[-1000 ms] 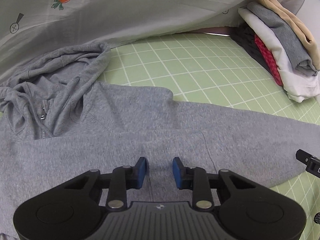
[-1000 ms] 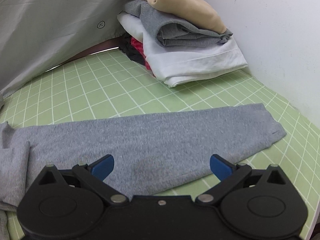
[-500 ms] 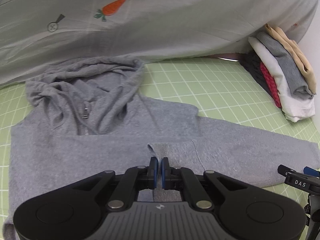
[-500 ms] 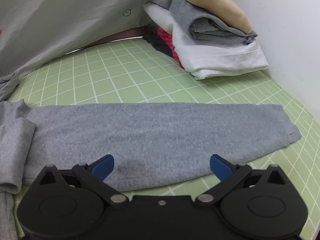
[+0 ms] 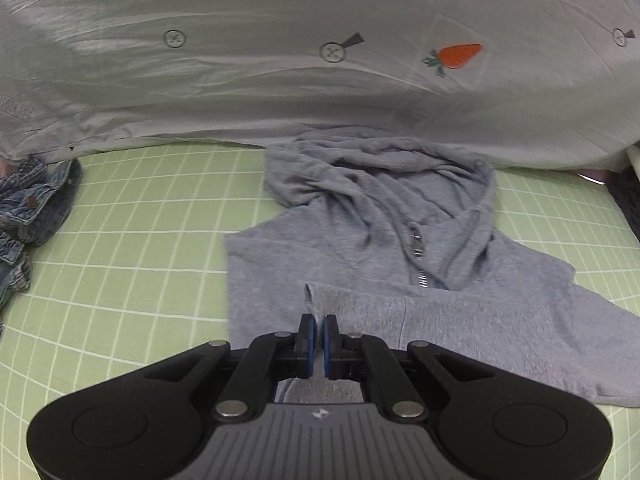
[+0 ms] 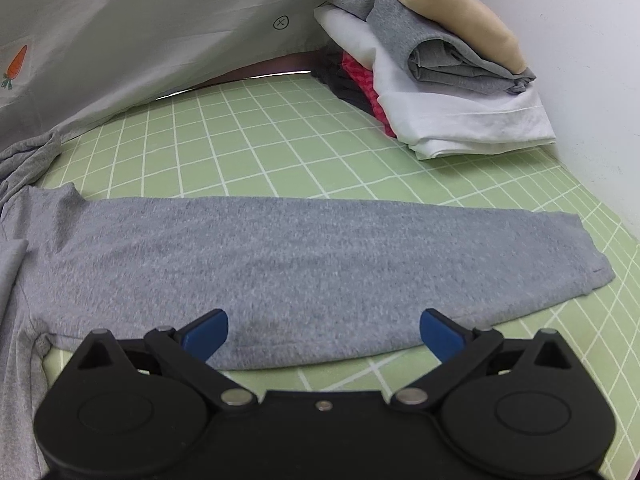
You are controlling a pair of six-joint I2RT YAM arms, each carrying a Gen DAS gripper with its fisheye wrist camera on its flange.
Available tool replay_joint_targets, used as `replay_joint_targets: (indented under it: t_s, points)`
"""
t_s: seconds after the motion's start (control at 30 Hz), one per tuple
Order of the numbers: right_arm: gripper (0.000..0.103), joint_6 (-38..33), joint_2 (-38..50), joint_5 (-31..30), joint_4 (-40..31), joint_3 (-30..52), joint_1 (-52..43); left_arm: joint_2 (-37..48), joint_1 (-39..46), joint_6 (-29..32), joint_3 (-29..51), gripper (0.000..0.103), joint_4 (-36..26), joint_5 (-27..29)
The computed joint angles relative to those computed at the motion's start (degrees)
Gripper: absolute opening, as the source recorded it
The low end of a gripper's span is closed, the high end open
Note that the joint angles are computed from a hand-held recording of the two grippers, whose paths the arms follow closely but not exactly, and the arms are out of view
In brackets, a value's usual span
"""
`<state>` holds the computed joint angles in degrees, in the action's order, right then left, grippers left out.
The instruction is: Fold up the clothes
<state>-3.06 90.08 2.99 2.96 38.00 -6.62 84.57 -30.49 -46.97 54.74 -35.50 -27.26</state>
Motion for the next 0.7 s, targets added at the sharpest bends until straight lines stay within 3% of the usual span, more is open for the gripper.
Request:
replay_joint_targets:
  t_s: [0.23, 0.43, 0.63, 0.7]
  points:
    - [0.103, 0.16, 0.65, 1.06, -0.89, 0.39, 0.65, -1.80, 5.62, -3.36, -4.13, 0.007, -0.85, 0.85]
    - [0.103, 0.21, 1.57, 1.90, -1.21, 0.98, 1.67, 2.10, 5.94, -4.12, -4.74, 0.012, -0.02, 1.80]
    - [0.103, 0.89, 1.75, 3.17, -0.57, 0.75, 2.79, 5.15, 5.21, -4.77, -3.89, 0.026, -0.29, 0.04]
    - [0.103, 0.94, 1.80, 3.44, -0.19, 0.66, 2.91, 5.91, 5.01, -5.15, -3.19, 0.039, -1.45, -0.90]
